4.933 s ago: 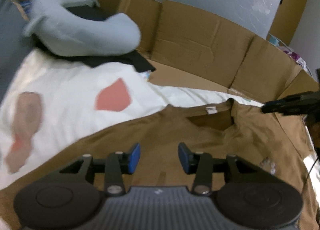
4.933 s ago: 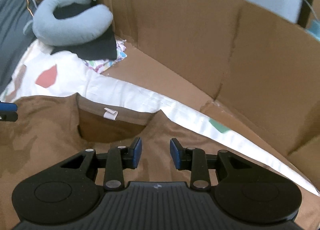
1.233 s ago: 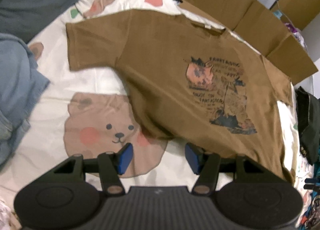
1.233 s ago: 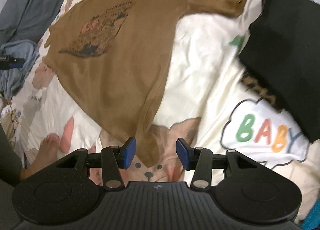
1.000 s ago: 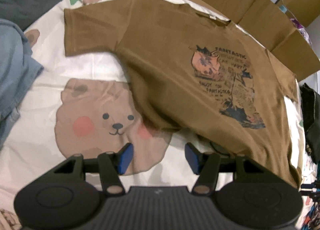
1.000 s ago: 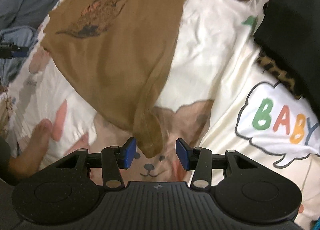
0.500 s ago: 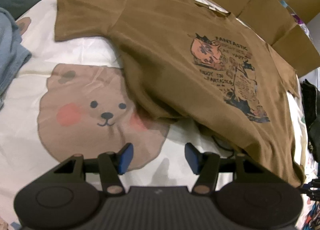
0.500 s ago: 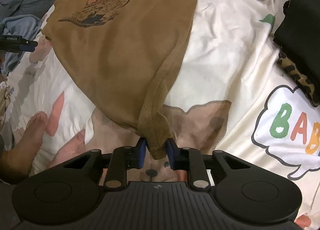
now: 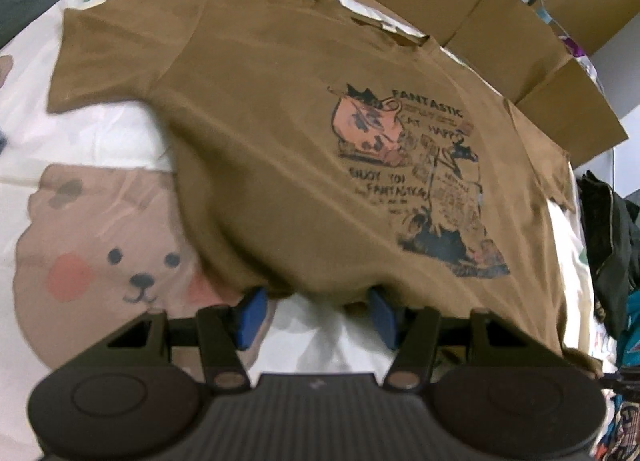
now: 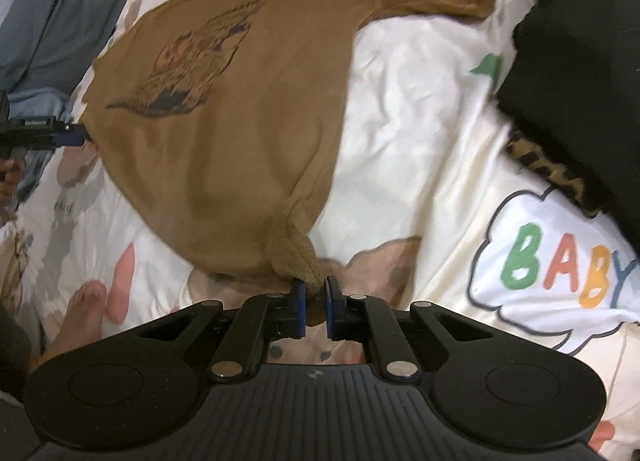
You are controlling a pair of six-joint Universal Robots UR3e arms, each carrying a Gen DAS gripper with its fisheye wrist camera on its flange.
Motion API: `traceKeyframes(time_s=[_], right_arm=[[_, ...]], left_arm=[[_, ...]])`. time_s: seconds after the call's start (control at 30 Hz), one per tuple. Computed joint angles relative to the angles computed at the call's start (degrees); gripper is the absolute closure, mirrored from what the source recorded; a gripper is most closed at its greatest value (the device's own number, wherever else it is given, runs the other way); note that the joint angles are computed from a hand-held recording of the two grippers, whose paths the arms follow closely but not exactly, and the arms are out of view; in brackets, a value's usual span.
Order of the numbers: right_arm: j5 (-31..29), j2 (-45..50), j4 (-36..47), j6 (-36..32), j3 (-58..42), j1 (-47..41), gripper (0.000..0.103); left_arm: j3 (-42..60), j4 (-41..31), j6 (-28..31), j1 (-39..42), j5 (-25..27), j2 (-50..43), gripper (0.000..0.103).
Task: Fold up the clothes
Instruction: 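Grasp the T-shirt hem with the right tool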
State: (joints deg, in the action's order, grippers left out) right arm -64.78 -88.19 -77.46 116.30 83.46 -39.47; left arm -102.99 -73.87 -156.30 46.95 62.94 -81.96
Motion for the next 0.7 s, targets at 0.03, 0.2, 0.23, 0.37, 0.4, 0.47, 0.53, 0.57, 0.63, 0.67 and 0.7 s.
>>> traceKeyframes(time_s=[0.03,0.2,0.23,0.37,0.4,0.47,0.53,0.57,0.63,0.67,0.7], right_arm=[[0.15,0.32,-0.54,0.64,-0.34,0.08,0.095],[0.82,1.94,-3.23,3.59,-1.58,0.71,0.095],[0.96,2.17,-3.73,4.15,-1.72,0.86,0.095],[1.37,2.88,-6.69,6.83,-1.67,2.02,0.095],[1.3,3.25,-7.28,7.42,-1.95,2.41,0.095],[0.8,4.18,-8.3,8.93,-3.0,3.28,0.095],[0.31,5.17,-9.21,10.4,-4.16,4.11,0.095],[0.27,5.78,-9.37,11.07,-5.02,4.39,0.096],[0.18,7.09,-9.99,12.42,-6.73,5.0,0.096],[0.11,7.77,-10.34,13.11,-7.6,5.32,0.096],[0.01,8.48,-10.73,13.82,-8.45,5.64,0.096]], left_arm=[[0.43,0.93,-0.56,-0.7,0.13,-1.07,0.043],[2.45,5.36,-3.37,-3.92,1.37,-6.34,0.043],[2.78,5.86,-3.75,-4.19,1.15,-7.24,0.044],[5.69,7.15,-5.04,-5.91,1.49,-11.17,0.075],[6.62,7.27,-5.42,-6.29,1.58,-12.15,0.091],[8.8,6.71,-7.08,-5.76,0.04,-13.43,0.092],[11.84,6.48,-7.73,-6.19,-0.02,-14.93,0.093],[13.37,6.49,-8.13,-6.5,0.03,-15.7,0.094],[17.07,5.72,-8.75,-6.92,-0.4,-17.8,0.095],[18.84,5.43,-8.74,-7.21,-0.64,-18.84,0.097],[20.6,5.45,-8.6,-7.68,-0.65,-20.0,0.098]])
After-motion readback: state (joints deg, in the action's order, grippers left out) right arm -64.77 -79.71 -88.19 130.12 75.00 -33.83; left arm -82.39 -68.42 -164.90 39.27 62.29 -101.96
